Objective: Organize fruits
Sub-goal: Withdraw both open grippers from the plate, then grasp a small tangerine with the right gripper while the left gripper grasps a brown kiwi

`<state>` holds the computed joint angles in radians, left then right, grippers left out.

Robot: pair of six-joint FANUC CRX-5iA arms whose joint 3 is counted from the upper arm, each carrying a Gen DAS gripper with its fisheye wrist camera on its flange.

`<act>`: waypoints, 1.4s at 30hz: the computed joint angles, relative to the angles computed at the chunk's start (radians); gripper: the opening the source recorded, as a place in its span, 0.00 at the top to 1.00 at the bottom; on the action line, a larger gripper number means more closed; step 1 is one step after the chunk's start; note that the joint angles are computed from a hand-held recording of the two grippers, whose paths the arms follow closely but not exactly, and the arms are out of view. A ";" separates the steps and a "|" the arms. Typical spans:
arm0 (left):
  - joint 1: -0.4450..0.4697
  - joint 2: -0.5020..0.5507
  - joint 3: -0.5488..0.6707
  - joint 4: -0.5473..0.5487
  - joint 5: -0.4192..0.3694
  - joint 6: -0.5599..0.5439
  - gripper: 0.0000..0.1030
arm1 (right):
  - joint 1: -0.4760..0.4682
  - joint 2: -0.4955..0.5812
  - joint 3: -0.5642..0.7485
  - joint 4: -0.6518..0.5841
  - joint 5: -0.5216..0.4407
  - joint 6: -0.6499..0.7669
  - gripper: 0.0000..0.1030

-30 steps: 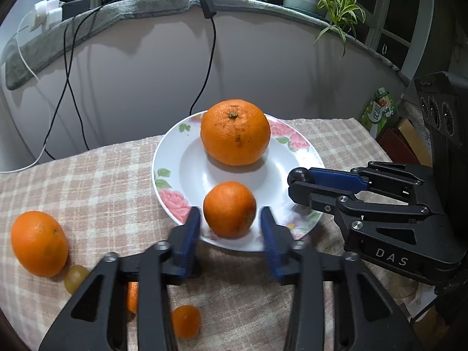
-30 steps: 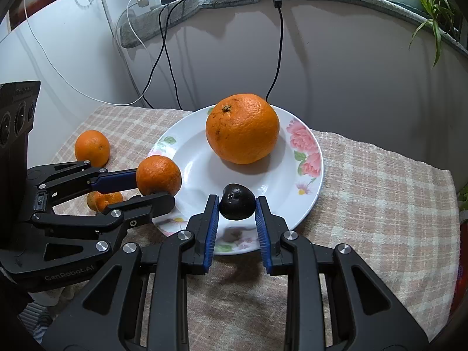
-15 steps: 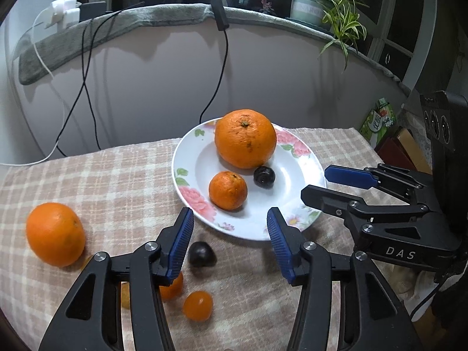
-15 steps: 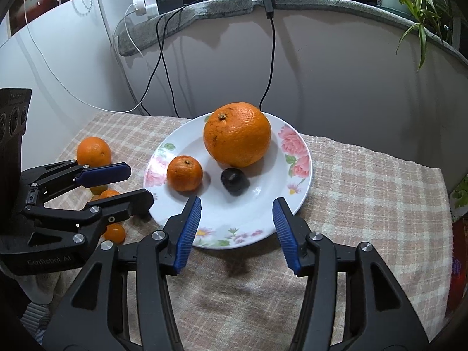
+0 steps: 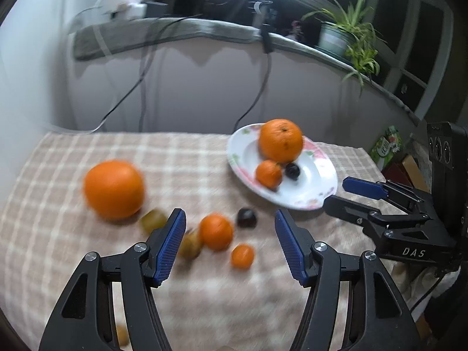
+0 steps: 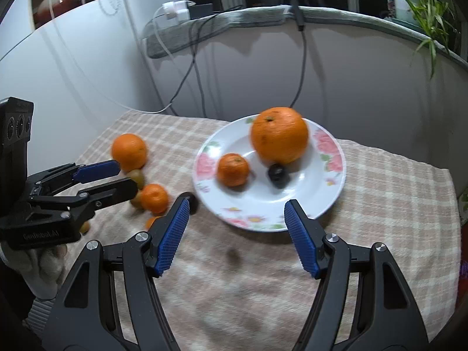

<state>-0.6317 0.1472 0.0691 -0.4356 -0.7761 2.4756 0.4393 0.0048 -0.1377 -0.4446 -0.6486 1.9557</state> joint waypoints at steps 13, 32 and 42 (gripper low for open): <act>-0.115 -0.147 -0.127 -0.193 -0.220 0.260 0.39 | 0.092 -0.007 -0.030 -0.013 -0.016 0.033 0.32; -0.083 -0.181 -0.251 -0.133 -0.146 0.295 0.55 | 0.182 0.054 -0.035 0.109 0.007 -0.058 0.36; -0.055 -0.172 -0.271 -0.103 -0.092 0.276 0.69 | 0.197 0.090 -0.007 0.119 -0.017 -0.067 0.47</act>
